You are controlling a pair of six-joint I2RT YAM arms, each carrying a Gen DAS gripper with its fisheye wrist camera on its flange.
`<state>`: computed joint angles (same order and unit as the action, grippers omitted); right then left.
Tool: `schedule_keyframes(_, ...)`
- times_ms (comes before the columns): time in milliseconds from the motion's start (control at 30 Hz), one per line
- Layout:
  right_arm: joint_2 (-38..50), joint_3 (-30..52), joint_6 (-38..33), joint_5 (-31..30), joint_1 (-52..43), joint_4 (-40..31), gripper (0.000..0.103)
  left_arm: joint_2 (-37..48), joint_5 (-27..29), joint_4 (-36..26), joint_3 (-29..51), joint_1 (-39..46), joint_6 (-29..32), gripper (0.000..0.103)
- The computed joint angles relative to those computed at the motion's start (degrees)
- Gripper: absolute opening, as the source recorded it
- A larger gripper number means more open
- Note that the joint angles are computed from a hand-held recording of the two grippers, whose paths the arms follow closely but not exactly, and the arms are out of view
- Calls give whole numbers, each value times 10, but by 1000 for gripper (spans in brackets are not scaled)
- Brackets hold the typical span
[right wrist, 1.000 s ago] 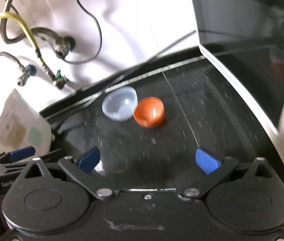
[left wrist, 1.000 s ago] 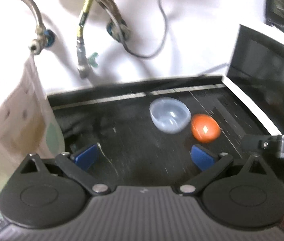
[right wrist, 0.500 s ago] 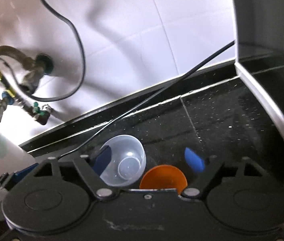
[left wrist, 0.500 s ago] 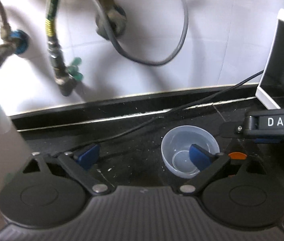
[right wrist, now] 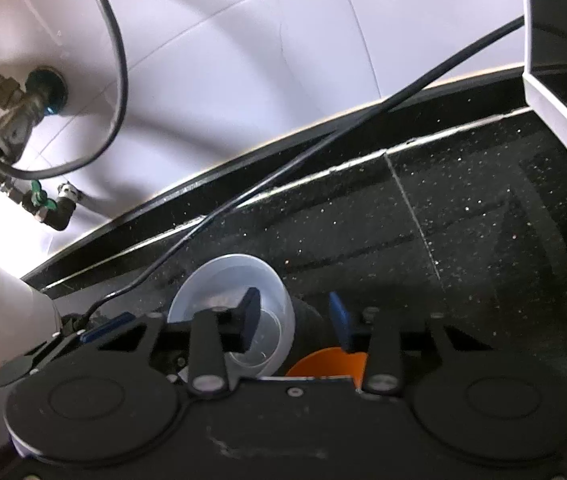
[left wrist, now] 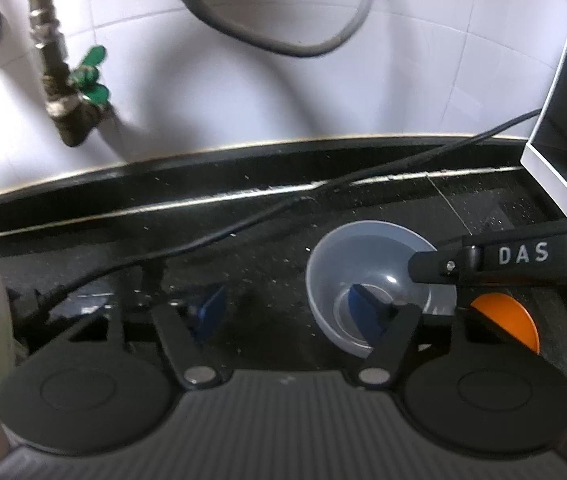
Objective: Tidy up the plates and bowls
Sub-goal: 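Move the right gripper to the clear plastic bowl and grasp its rim, then lower the clear bowl into the blue bowl and open the right gripper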
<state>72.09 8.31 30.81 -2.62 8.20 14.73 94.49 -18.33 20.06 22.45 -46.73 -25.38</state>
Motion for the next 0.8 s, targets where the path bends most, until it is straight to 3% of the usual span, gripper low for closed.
schedule_keyframes(167, 26, 0, 9, 11, 17, 26, 13, 17, 23, 4, 8, 0, 0, 43)
schedule_keyframes(300, 29, -3, 10, 19, 30, 34, 6, 17, 53, -8, 11, 2, 5, 20)
schedule_keyframes(500, -1, 4, 28, 47, 65, 1, 6, -20, 39, -39, 4, -2, 2, 16)
schedule_keyframes(633, -71, 8, 46, 74, 104, -68, 6, -97, 37, -99, -10, -3, -3, 16)
schedule_keyframes(800, -199, 15, 106, 139, 195, -217, 6, -208, 21, -193, -27, -32, -15, 16)
